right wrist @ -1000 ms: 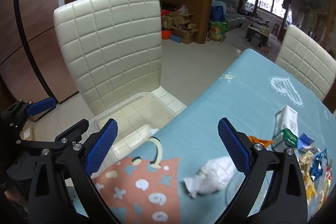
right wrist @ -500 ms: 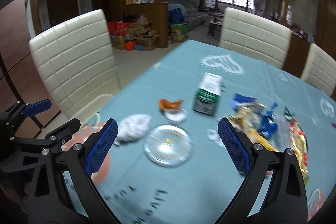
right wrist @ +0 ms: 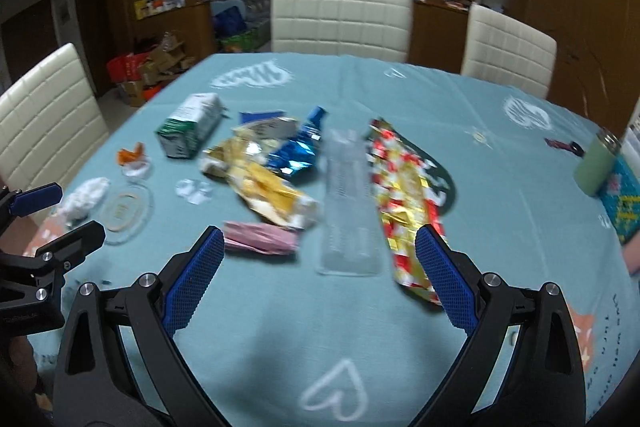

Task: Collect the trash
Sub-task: 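Grasp the red-and-gold wrapper with the right tool while the left tool grasps the pink wrapper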

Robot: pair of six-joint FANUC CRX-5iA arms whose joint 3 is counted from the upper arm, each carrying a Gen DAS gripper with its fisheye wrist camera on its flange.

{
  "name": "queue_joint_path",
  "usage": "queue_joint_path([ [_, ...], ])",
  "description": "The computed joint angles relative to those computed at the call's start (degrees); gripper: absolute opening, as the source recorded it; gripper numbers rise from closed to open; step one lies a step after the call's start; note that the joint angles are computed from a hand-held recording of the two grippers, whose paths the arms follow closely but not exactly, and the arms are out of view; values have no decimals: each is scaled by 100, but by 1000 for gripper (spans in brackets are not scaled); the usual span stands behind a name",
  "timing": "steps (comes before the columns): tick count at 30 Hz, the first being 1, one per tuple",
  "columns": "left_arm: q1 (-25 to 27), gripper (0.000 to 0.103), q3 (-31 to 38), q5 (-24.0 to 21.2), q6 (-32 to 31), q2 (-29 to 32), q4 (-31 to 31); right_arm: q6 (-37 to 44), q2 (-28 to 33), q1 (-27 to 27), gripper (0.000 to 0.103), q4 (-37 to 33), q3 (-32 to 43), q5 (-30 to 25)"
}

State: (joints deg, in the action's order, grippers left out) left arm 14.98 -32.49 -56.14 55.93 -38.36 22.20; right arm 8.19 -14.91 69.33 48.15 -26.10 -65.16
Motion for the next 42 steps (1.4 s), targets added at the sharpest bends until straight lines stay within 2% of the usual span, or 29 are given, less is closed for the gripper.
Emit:
queue_joint_path([
  [8,-1545,86,571,288,1247,1042,-857,284,-404,-457,92,-438,-450,117],
  [12,-2035,86,855,364,1665,1412,-1289,532,-454,-722,90,-750,-498,389],
  [15,-2236,86,1020,394,1872,1632,-1527,655,-448,-839,84,-845,-519,512],
  [22,-2412,86,1337,258,2323,2108,-1958,1044,-455,-1219,79,-1479,-510,992],
  [28,-2403,86,1321,326,2344,2206,-1924,1086,-474,-1193,55,-1354,-592,1123],
  [29,-2383,86,1291,359,2310,2199,-1880,1077,-473,-1193,45,-1329,-601,1136],
  [31,-2352,86,1251,400,2263,2192,-1824,1037,-500,-1202,41,-1294,-633,1198],
  [33,-2293,79,1175,461,2147,2148,-1688,959,-546,-1199,33,-1221,-681,1247],
  [35,-2282,55,1137,500,2083,2109,-1630,876,-565,-1160,29,-1098,-716,1213],
  [36,-2260,49,1107,510,1994,2081,-1557,827,-563,-1120,26,-1017,-734,1173],
  [37,-2260,32,1108,495,1970,2061,-1555,798,-562,-1093,24,-960,-744,1144],
  [38,-2245,28,1107,463,1938,2050,-1532,725,-567,-1046,21,-872,-763,1094],
  [42,-2060,23,950,444,1724,1897,-1203,507,-642,-953,19,-705,-820,989],
])
